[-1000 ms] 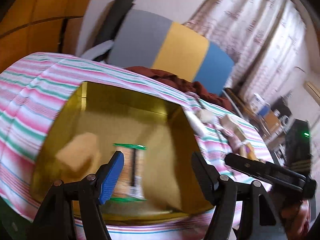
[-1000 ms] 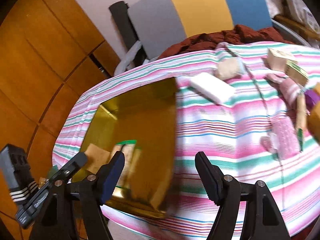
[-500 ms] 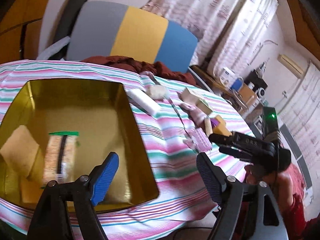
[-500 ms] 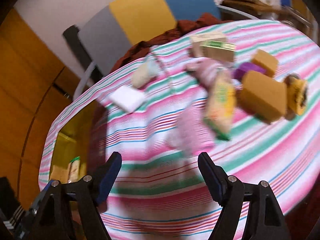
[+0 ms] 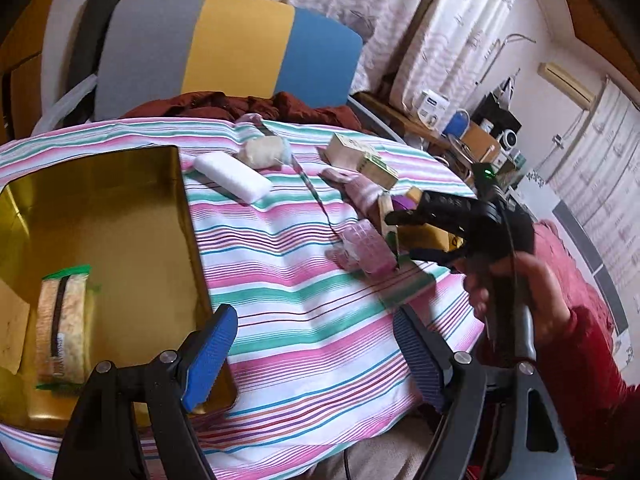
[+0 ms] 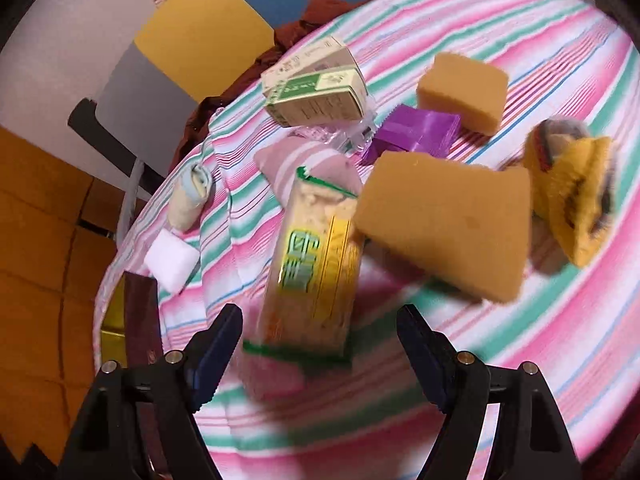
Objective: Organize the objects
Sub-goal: 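Move both tools back from the tray to the pile of items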
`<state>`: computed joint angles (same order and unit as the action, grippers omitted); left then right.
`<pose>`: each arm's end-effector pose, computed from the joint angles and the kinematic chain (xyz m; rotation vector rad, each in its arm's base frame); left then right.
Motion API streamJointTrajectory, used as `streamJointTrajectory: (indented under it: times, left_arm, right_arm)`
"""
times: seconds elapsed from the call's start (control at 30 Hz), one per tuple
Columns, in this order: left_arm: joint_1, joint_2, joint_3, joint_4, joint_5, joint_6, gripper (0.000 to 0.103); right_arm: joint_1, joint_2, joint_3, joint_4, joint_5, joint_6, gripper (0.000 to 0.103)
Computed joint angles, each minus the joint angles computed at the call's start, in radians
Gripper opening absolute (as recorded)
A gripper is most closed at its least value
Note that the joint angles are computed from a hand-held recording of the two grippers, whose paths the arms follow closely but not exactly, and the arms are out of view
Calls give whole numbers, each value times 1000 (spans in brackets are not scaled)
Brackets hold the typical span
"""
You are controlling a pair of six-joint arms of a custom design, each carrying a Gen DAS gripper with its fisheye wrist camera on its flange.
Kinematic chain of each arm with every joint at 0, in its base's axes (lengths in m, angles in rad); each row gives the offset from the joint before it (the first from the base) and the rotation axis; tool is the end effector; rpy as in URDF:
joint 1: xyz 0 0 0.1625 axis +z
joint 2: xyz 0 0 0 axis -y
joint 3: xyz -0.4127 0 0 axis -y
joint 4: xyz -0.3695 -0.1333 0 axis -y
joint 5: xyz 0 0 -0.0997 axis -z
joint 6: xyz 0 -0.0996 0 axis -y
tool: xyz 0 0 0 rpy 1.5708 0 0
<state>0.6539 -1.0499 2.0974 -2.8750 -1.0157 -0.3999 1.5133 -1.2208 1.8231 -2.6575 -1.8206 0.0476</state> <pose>-0.2902 -0.4565 0.1439 0.6066 2.6906 -0.7618 0.0752 -0.5845 0.3019 -0.2347 -2.8029 0.6928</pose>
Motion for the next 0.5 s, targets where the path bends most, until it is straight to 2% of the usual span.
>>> streamJointTrajectory:
  times: [0.07, 0.2, 0.33, 0.4, 0.43, 0.5]
  left_arm:
    - [0, 11, -13, 13, -5, 6, 81]
    - [4, 43, -50, 40, -20, 24, 81]
    - [14, 92, -104, 76, -43, 48, 81]
    - [19, 123, -135, 92, -54, 63, 81]
    - [21, 137, -150, 102, -54, 70, 81]
    - [27, 172, -188, 120, -65, 100, 81]
  right_arm:
    - [-15, 10, -13, 2, 33, 10, 82]
    - [-6, 37, -36, -17, 14, -30, 80]
    - [-1, 56, -45, -45, -15, -70, 65]
    - [-11, 49, -44, -40, 10, -62, 62]
    - [-18, 47, -47, -28, 33, -62, 53]
    - [-23, 43, -50, -3, 57, -57, 50]
